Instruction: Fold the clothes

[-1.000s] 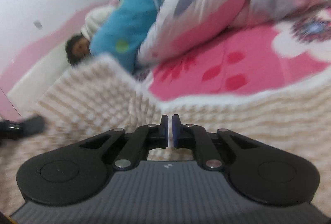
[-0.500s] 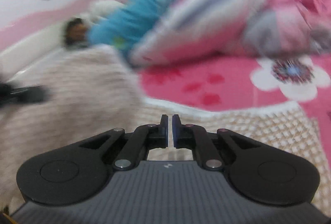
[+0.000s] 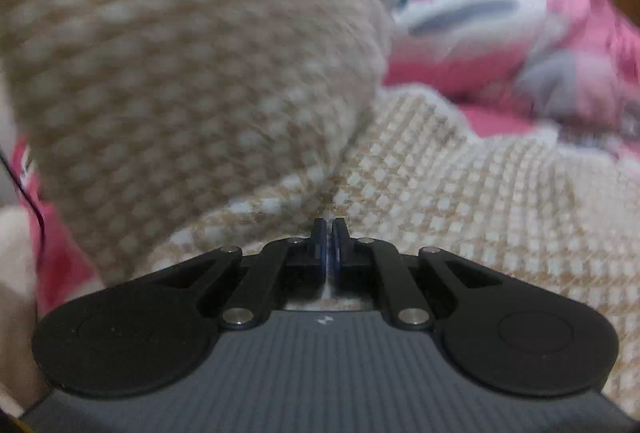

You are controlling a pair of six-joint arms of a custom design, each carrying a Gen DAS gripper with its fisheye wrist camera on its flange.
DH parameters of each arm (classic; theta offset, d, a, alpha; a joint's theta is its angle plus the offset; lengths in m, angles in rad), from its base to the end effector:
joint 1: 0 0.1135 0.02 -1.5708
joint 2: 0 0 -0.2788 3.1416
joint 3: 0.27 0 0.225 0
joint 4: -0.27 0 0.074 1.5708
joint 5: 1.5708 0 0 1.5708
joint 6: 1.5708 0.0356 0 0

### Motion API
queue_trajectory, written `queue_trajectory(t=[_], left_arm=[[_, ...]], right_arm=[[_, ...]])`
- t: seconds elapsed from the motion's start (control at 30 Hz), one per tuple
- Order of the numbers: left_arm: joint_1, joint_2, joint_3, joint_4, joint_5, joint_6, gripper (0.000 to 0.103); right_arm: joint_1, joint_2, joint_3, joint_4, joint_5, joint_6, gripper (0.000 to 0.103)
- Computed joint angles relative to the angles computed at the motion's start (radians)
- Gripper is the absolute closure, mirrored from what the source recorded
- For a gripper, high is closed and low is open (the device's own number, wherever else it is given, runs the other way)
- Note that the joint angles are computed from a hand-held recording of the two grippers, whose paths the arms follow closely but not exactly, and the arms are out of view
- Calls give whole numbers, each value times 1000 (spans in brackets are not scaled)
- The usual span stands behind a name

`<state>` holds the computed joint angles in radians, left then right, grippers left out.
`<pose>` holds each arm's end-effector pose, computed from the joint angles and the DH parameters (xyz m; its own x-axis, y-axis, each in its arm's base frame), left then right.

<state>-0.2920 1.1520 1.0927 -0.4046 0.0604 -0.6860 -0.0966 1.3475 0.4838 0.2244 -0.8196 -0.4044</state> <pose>0.2145 -0.0667 0.3663 -0.5463 -0.4960 -0.6749 -0.0091 0.8092 -0.5874 0.2251 0.0043 0.2009 -0.3421 -0.2366 -0.9094 -0.7098 0.6992 0.0851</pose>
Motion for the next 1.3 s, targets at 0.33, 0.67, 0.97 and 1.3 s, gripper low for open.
queue_trajectory(t=[0.33,0.67,0.97,1.3], left_arm=[[-207,215,152,63,-72,18,82],[-247,584,303,206,126,-5,82],[-276,775,382,287,264,-5,67],[-223,374,6,498,289,-3,34]], right_arm=[[-396,127,78,-104,-407,117,98],[-679,253,227,-473,-500,-132,96],[-801,383,322,-790,-465,-406,96],[-988,770,578,-1735,-491,-1151,74]])
